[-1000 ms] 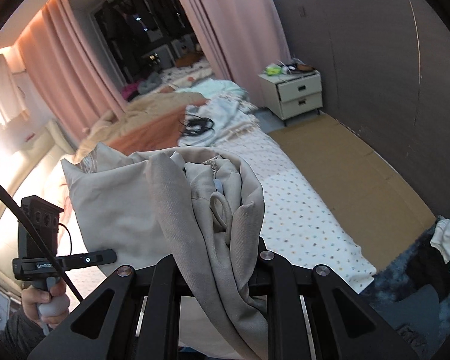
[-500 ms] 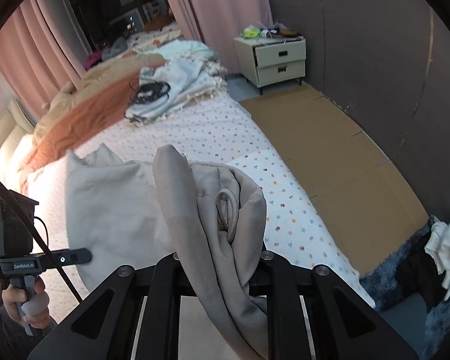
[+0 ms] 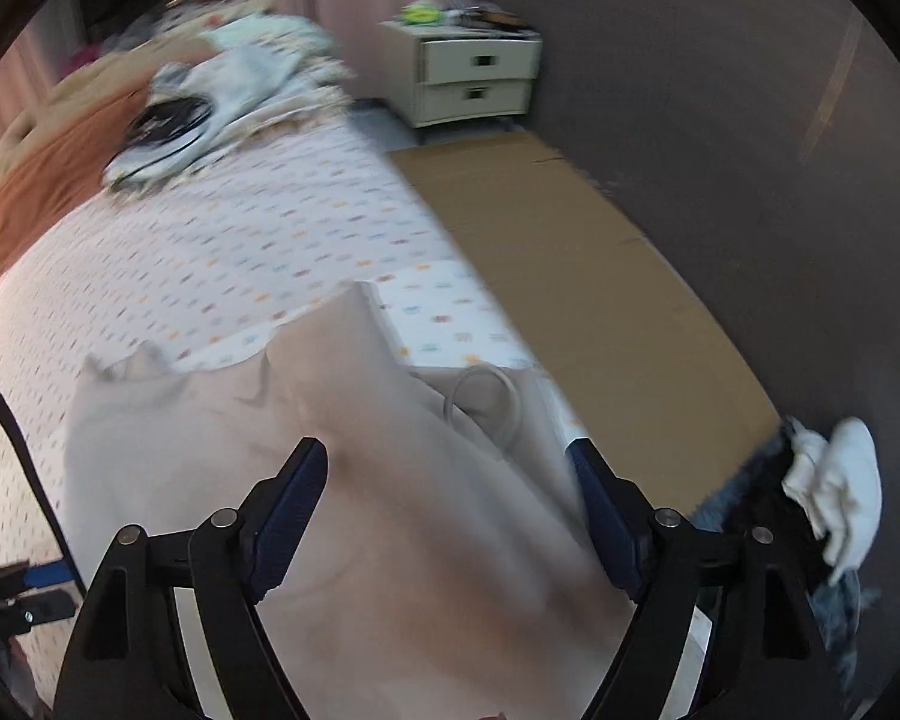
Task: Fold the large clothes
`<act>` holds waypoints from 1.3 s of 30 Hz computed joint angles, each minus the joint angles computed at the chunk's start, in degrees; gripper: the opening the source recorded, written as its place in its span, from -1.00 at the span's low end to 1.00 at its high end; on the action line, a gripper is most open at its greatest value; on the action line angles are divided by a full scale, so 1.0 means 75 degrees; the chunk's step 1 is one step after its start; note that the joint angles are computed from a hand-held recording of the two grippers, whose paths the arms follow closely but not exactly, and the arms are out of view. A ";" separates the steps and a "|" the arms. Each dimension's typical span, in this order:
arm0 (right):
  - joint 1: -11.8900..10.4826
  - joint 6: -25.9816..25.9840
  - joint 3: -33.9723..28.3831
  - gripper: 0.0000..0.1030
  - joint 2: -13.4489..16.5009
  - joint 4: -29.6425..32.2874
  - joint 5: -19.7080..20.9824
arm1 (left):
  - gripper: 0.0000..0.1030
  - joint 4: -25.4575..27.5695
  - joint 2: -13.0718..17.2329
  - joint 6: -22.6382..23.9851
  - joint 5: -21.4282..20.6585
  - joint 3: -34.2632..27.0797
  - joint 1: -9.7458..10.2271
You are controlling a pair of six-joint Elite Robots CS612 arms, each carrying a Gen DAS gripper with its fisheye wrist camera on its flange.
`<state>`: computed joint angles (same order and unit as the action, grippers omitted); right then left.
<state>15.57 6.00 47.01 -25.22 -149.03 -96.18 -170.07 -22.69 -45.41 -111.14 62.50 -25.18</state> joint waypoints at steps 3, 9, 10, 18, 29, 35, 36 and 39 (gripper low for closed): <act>-0.0117 0.0634 0.0954 0.55 -0.0539 -0.0633 -0.0047 | 0.33 -0.0094 0.0100 0.0202 -0.0071 -0.0022 0.0076; -0.0452 0.1251 0.3345 0.55 -0.1676 -0.2301 0.0452 | 0.33 -0.0282 -0.0171 0.0168 0.0550 0.0412 -0.0067; -0.0538 0.1477 0.3738 0.55 -0.1826 -0.2636 0.0629 | 0.33 -0.0281 -0.0170 0.0152 0.0477 0.0416 -0.0066; -0.0997 0.3173 0.5485 0.55 -0.2338 -0.3845 0.1060 | 0.33 -0.0241 -0.0317 0.0389 0.0281 0.0613 -0.0175; -0.1613 0.4877 0.5914 0.55 -0.1962 -0.4650 0.3554 | 0.33 -0.0031 -0.0347 0.0527 -0.0201 0.0628 -0.0323; -0.1782 0.5146 0.5734 0.09 -0.1628 -0.5212 0.4325 | 0.33 0.0246 -0.0141 0.0232 -0.0385 0.0351 -0.0295; -0.1792 0.5082 0.5750 -0.22 -0.1649 -0.5293 0.4223 | 0.33 0.0228 -0.0104 0.0164 -0.0362 0.0302 -0.0280; -0.1836 0.4785 0.5837 -0.56 -0.1790 -0.5365 0.4078 | 0.33 -0.0020 -0.0049 -0.0031 -0.0309 0.0252 -0.0236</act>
<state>1.80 41.89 90.78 -38.64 -189.27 -65.59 -170.22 -23.06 -45.65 -113.45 64.39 -26.95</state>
